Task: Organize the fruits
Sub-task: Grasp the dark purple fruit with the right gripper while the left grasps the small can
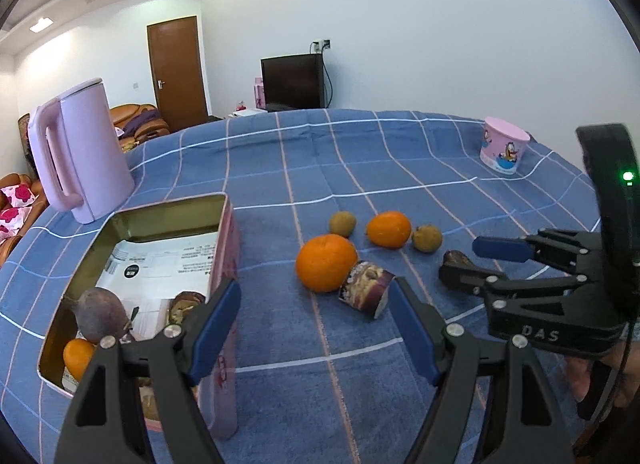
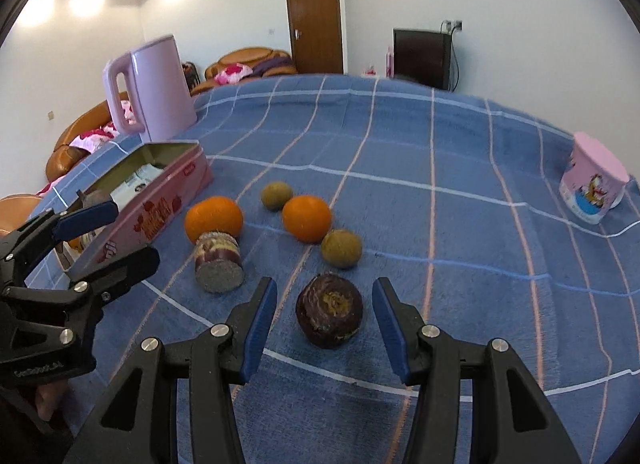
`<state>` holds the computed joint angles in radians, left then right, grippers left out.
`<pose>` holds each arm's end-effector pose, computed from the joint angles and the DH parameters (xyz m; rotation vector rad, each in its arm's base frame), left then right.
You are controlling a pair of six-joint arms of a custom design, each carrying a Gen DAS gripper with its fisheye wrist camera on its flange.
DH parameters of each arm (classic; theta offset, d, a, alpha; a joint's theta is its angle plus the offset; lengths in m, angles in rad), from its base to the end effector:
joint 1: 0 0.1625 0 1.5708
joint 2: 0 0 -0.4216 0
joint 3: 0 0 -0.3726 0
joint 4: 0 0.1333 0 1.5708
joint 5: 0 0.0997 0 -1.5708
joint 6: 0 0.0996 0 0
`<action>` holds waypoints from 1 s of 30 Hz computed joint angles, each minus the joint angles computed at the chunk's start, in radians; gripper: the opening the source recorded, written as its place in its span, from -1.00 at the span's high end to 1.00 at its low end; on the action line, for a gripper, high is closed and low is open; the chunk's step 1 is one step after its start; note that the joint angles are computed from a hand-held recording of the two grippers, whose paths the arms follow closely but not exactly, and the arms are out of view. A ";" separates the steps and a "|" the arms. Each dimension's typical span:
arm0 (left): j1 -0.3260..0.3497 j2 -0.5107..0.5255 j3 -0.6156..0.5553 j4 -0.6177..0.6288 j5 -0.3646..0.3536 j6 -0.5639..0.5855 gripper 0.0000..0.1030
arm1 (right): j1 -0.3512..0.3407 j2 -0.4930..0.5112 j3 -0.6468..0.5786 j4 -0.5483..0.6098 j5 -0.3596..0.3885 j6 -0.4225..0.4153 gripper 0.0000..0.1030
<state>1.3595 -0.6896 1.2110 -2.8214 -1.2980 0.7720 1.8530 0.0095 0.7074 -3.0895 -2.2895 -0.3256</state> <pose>-0.0084 -0.8027 0.2400 1.0904 2.3202 -0.8417 0.2950 -0.7741 -0.0668 0.3318 -2.2566 0.9362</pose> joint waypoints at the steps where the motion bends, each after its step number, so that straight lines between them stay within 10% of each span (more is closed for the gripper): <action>1: -0.001 0.001 -0.001 0.003 -0.001 0.000 -0.52 | -0.003 0.000 -0.005 0.019 0.002 0.012 0.00; 30: -0.016 0.090 -0.167 0.344 0.022 -0.143 0.27 | -0.012 -0.030 0.046 -0.010 0.029 0.068 0.23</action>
<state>1.3440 -0.5992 1.0437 -2.4771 -1.2757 0.6287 1.8406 -0.0200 0.7536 -3.0998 -2.2607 -0.2578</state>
